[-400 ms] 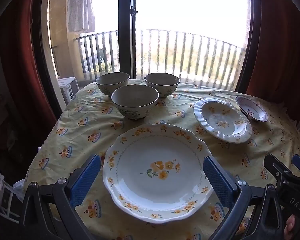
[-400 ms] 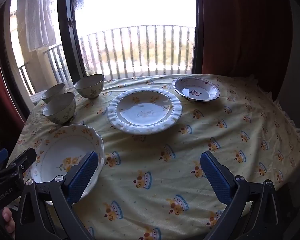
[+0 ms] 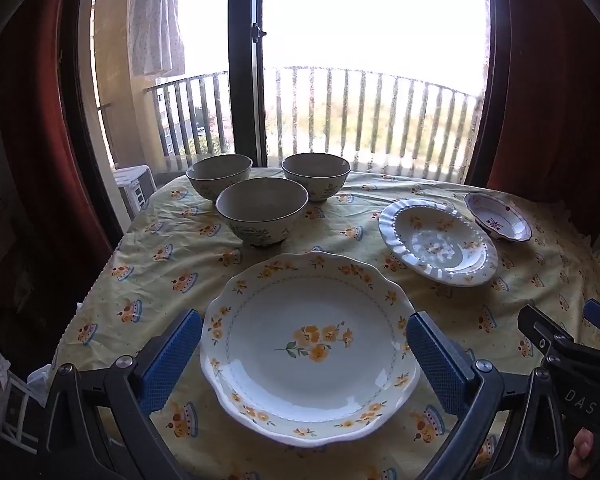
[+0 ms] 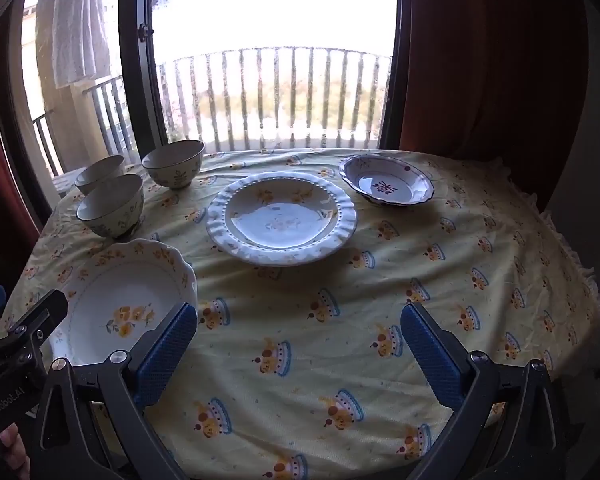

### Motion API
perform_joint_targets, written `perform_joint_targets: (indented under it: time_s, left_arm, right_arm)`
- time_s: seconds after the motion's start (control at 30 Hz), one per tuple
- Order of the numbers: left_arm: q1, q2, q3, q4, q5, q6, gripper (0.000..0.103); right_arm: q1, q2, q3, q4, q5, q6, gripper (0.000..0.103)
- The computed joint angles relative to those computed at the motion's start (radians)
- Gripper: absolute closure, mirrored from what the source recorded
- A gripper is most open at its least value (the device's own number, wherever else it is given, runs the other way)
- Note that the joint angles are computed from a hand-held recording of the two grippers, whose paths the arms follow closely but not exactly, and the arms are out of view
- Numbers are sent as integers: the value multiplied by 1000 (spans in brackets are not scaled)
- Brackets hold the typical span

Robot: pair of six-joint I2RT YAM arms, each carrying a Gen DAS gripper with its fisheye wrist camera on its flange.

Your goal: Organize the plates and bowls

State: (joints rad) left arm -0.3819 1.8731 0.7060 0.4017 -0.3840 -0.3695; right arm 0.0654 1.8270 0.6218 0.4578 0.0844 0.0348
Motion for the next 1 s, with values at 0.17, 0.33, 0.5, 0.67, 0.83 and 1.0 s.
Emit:
perform_joint_targets:
  time_s: [0.17,0.33,0.5,0.67,0.83,1.0]
  left_arm:
    - [-4,1,10,-12,-1,-2,0]
    - [-6,-3,2,-1,4,10,0]
    - [10,-8,-3,-10,7,-13,0]
    - [17,-4,-3,-14,17,-26,0]
    - [5,0,0,-4,22,3,0]
    - [8,3,4,-3,30,15,0]
  right_arm:
    - [-15,-11,-9,16,-47,-12,0]
    - [-11,-14,-2,10,-52,-17,0]
    - [11,-10,0,7,-48,-23,0]
    - [27,-15,-22,28,-40,-19,0]
    - [21,-22,-25,19,-37,-4,0]
    - [9,-23,-22,15,-41,13,0]
